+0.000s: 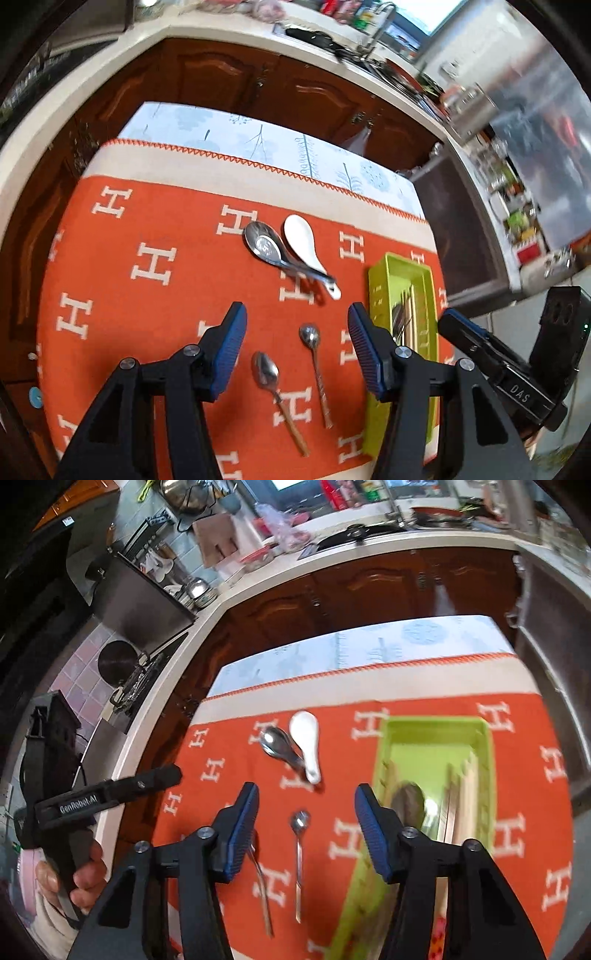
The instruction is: Organize utensils
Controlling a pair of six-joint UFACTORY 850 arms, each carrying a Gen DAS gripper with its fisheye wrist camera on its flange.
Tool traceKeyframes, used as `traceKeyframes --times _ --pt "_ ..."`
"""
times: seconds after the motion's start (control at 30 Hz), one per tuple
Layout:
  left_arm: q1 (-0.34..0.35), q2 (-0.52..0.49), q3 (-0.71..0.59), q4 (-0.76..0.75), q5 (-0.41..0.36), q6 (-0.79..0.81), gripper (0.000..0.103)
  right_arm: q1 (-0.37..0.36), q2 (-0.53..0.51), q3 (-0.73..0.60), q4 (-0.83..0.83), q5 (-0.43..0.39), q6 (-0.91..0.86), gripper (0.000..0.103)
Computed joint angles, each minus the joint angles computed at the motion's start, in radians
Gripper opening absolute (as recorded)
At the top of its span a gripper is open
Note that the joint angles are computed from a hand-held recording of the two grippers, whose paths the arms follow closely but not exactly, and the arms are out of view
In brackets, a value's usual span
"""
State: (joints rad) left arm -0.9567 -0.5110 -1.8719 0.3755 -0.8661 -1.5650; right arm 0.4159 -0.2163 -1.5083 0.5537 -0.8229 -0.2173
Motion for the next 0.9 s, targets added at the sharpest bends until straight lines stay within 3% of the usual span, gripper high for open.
traceKeyframes --times 0.23,0.4,0.67,0.77,0.83,0.9 --pt "0.064 -0.059 -0.003 -0.077 0.040 0.022 0.053 0.024 -0.280 -0.284 0.020 -0.111 0.049 0.032" --pt "0.098 -0.062 0.064 -0.115 0.155 -0.020 0.048 0.031 -0.422 -0.394 -0.011 -0.161 0.115 0.030" --pt "0.115 -0.071 0.111 -0.170 0.261 -0.012 0.048 0.049 -0.541 -0.485 -0.067 -0.204 0.146 0.026" --pt "0.119 -0.068 0.133 -0.181 0.300 -0.022 0.048 0.058 -0.533 -0.454 -0.079 -0.180 0.140 0.019" --pt "0.122 -0.063 0.151 -0.188 0.328 -0.030 0.048 0.063 -0.526 -0.439 -0.087 -0.173 0.132 0.004" --pt "0.122 -0.059 0.167 -0.192 0.353 -0.043 0.048 0.062 -0.505 -0.403 -0.076 -0.146 0.126 0.003"
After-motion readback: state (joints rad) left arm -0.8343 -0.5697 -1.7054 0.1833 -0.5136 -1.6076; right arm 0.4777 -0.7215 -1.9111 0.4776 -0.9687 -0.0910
